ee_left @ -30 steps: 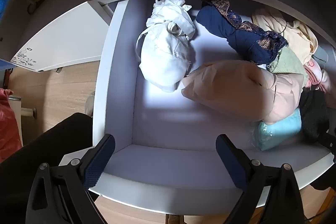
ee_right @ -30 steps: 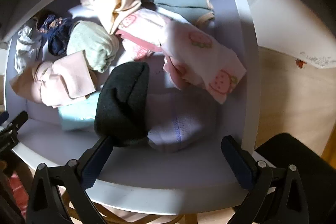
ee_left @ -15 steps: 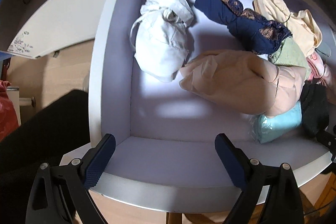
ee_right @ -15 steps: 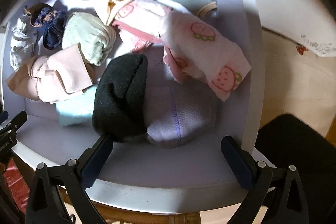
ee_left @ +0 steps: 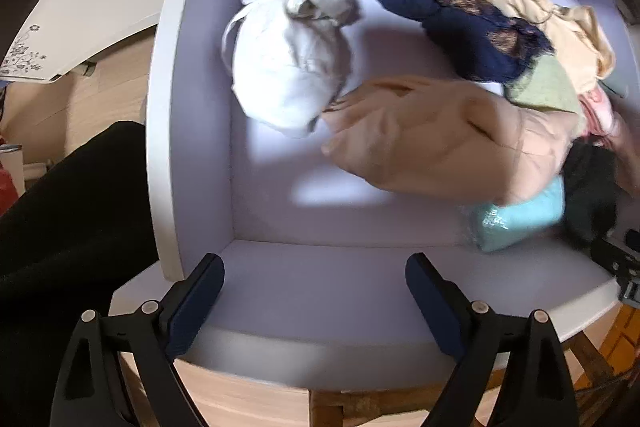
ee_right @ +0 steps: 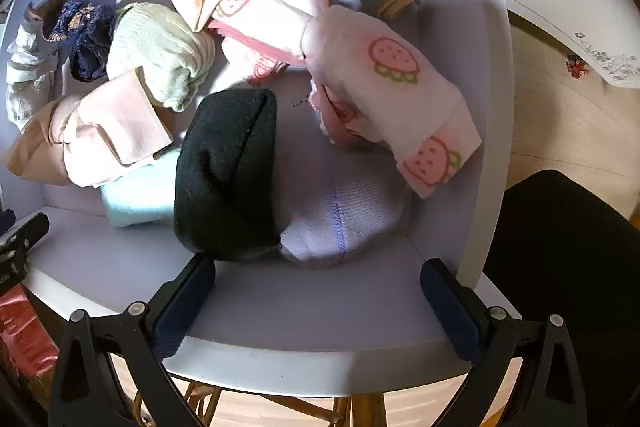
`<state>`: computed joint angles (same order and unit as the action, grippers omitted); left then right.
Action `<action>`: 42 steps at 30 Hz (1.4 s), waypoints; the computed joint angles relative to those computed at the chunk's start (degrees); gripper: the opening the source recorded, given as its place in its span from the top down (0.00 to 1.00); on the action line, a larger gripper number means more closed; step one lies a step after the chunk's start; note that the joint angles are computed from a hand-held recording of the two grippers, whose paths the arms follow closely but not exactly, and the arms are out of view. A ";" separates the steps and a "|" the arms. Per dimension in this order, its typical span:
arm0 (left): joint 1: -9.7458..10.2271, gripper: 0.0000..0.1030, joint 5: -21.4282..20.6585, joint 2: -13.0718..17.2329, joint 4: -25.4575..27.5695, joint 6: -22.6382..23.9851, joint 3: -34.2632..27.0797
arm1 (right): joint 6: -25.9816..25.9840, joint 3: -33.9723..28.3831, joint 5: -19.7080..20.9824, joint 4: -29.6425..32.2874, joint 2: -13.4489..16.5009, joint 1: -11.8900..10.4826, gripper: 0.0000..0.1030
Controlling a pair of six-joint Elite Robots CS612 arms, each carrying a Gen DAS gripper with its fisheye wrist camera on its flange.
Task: Take underwear out of drawer
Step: 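Move the right gripper over the black knit item in the drawer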
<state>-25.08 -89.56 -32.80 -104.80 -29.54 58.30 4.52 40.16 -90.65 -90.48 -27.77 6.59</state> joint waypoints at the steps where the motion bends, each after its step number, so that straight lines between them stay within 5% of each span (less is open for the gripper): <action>1: -0.04 0.10 -0.01 -0.13 -0.14 -0.31 0.19 | 0.08 -0.08 0.01 0.05 -0.02 0.01 0.01; 10: 0.65 0.11 -4.47 -0.34 -4.33 0.93 0.97 | -0.72 7.96 1.51 -4.60 -4.43 -1.18 0.00; 21: 0.88 0.11 -3.37 -1.15 -10.07 0.83 1.89 | -0.65 5.59 2.30 -2.32 -2.96 -1.43 0.00; 33: -1.06 0.11 -2.27 0.47 -11.50 5.82 -1.99 | 6.77 7.61 12.13 -10.39 -4.53 -3.90 0.01; 42: -1.24 0.11 -0.10 1.02 -11.13 4.53 -2.44 | 9.21 6.80 16.77 -13.55 -3.95 -5.05 0.20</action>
